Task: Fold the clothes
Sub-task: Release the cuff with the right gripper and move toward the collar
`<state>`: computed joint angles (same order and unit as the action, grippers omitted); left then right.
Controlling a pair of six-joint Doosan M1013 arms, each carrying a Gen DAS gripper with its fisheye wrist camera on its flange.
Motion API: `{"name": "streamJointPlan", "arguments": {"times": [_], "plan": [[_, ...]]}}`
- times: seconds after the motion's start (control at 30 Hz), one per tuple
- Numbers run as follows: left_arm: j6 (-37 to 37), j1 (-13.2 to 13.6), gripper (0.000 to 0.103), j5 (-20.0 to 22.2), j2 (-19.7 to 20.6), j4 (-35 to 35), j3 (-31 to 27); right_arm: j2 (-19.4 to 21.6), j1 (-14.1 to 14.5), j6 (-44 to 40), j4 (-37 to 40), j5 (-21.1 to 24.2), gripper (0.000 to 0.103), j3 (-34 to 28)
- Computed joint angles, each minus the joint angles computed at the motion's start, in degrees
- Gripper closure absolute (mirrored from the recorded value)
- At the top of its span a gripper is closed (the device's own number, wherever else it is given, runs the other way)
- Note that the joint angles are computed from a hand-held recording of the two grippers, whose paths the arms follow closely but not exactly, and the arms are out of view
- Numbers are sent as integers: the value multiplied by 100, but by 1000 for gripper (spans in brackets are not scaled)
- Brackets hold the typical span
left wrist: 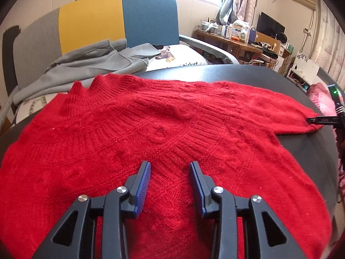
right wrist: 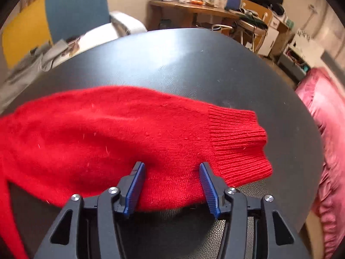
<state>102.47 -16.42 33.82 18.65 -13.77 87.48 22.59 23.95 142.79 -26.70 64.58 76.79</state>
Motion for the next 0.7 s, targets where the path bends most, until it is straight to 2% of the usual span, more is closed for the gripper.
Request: {"name": "streamJointPlan", "arguments": {"times": [0.13,0.2,0.33,0.5,0.57,0.67,0.7], "plan": [[739,110,65,32,19,-671,-183,32,193,-607,80,-718,53,-264],[971,161,65,187,151,-938,-436,171,297,-1162,422,-1051,53,-505],[862,188,65,353,492,-766,-958,641,427,-2457,1542,-1394,53,-1212],[568,215,65,904,977,-553,-1609,1412,608,-3215,1996,-994,53,-2243],[525,178,65,968,1100,-313,-1729,1780,662,-3209,1790,-628,53,-2746],[521,140,65,942,1219,-136,-1804,2045,669,-2871,1367,-88,53,-3094],[538,133,64,901,1231,-112,-1803,2059,656,-2734,1279,-46,44,-3094]]}}
